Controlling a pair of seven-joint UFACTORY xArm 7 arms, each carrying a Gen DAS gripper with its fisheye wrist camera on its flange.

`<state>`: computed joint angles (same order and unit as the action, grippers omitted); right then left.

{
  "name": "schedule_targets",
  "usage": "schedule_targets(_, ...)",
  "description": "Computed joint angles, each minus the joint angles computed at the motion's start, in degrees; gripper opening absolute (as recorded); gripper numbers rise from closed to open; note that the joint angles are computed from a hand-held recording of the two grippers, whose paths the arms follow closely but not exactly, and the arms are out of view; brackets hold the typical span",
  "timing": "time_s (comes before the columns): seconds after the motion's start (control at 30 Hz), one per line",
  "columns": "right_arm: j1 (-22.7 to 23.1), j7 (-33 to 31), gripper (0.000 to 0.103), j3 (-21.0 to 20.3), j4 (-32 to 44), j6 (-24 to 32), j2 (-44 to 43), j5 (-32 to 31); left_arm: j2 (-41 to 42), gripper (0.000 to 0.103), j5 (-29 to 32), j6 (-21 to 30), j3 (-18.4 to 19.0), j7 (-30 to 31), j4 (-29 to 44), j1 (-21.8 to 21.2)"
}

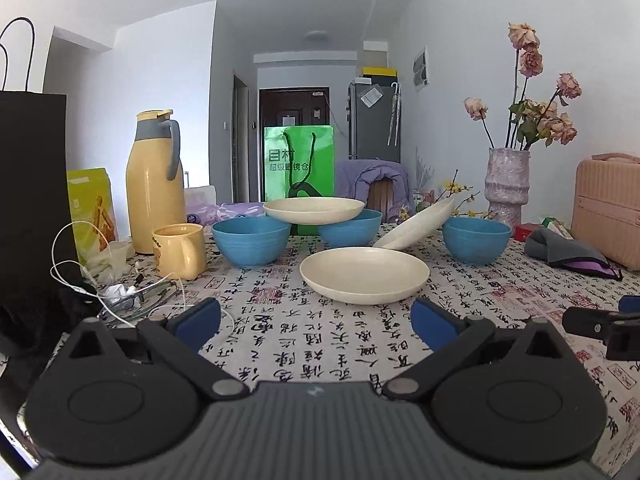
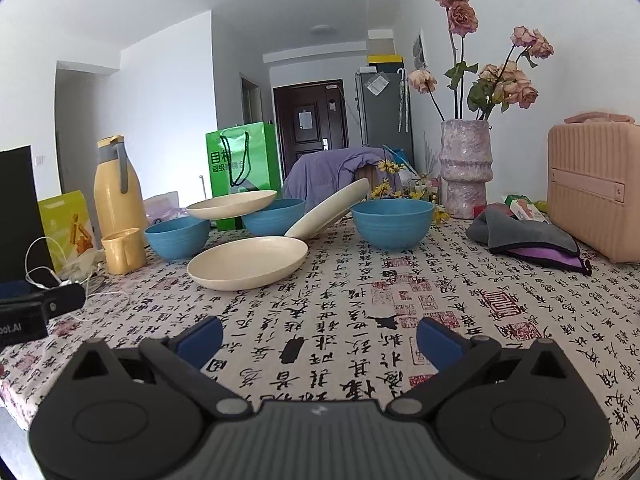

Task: Organize plates and bowls
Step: 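Reach both tools to the flat cream plate and close on its rim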

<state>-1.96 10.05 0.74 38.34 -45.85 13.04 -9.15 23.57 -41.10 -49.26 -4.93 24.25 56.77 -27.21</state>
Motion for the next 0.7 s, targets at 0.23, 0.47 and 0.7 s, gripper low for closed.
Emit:
schedule_targets(0.23, -5.67, 10.27, 0.103, 2.75, 12.29, 9.56, 4.77, -12.38, 5.02, 0.103, -0.13, 10.48, 3.49, 5.3, 11.51, 0.5)
schedule_targets(0.47, -16.43, 28.48, 0.103, 12.86, 32.2, 20.77, 14.49, -34.03, 13.06, 0.103, -0.32, 28.41, 12.57, 4.96, 28.77, -0.8)
schedule_targets(0.7, -24.13, 18.38, 0.103, 33.04, 57.23, 44.07, 32.25, -37.68, 28.36, 0.099, 1.99, 48.66, 25.46, -2.48, 53.59, -2.02)
